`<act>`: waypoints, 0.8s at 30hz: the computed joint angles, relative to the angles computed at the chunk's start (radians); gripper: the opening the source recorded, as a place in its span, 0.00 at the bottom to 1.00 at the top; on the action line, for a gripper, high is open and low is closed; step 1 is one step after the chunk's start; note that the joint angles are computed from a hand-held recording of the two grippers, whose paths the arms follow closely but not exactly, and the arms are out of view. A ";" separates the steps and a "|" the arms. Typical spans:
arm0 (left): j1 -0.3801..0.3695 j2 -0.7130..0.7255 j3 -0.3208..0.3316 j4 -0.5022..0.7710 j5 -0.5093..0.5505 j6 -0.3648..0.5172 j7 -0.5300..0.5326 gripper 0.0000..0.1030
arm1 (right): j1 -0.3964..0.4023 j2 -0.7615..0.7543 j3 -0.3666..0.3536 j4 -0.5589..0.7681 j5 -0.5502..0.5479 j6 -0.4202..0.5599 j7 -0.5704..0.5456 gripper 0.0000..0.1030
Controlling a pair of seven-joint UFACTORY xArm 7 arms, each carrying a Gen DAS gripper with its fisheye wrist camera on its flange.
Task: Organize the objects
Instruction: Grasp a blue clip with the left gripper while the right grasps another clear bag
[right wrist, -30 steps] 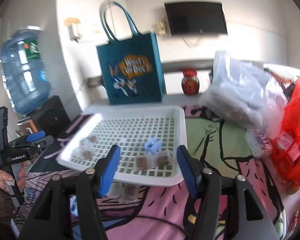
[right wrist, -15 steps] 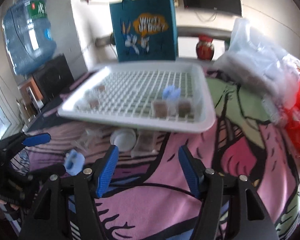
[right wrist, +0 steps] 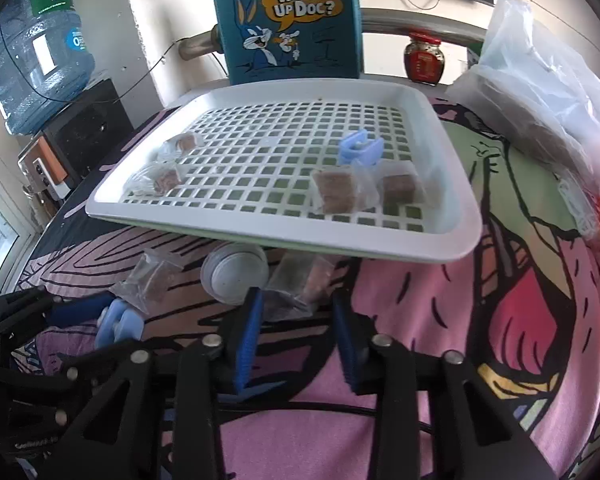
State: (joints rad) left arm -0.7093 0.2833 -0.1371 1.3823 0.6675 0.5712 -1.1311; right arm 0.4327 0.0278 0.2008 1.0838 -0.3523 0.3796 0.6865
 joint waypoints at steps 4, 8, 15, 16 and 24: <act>0.008 -0.025 -0.005 -0.035 -0.005 -0.022 0.015 0.29 | 0.001 -0.014 0.001 -0.017 -0.006 -0.015 0.001 0.23; 0.017 -0.075 0.001 -0.090 0.047 -0.048 -0.044 0.29 | -0.004 -0.074 0.012 -0.077 -0.004 -0.053 0.009 0.18; 0.059 -0.133 -0.005 -0.130 0.177 -0.044 -0.170 0.29 | -0.032 -0.136 0.050 -0.120 -0.048 -0.044 0.059 0.17; 0.067 -0.138 -0.008 -0.132 0.192 -0.039 -0.184 0.29 | -0.033 -0.143 0.050 -0.129 -0.037 -0.056 0.052 0.17; 0.101 -0.135 -0.017 -0.114 0.359 -0.024 -0.314 0.29 | -0.149 -0.189 0.132 -0.151 -0.245 -0.136 0.259 0.17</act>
State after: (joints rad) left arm -0.6084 0.1483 -0.1545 1.2684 1.0269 0.5472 -1.4455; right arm 0.2839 -0.1615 0.3331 0.9324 -0.5974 0.2441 0.9458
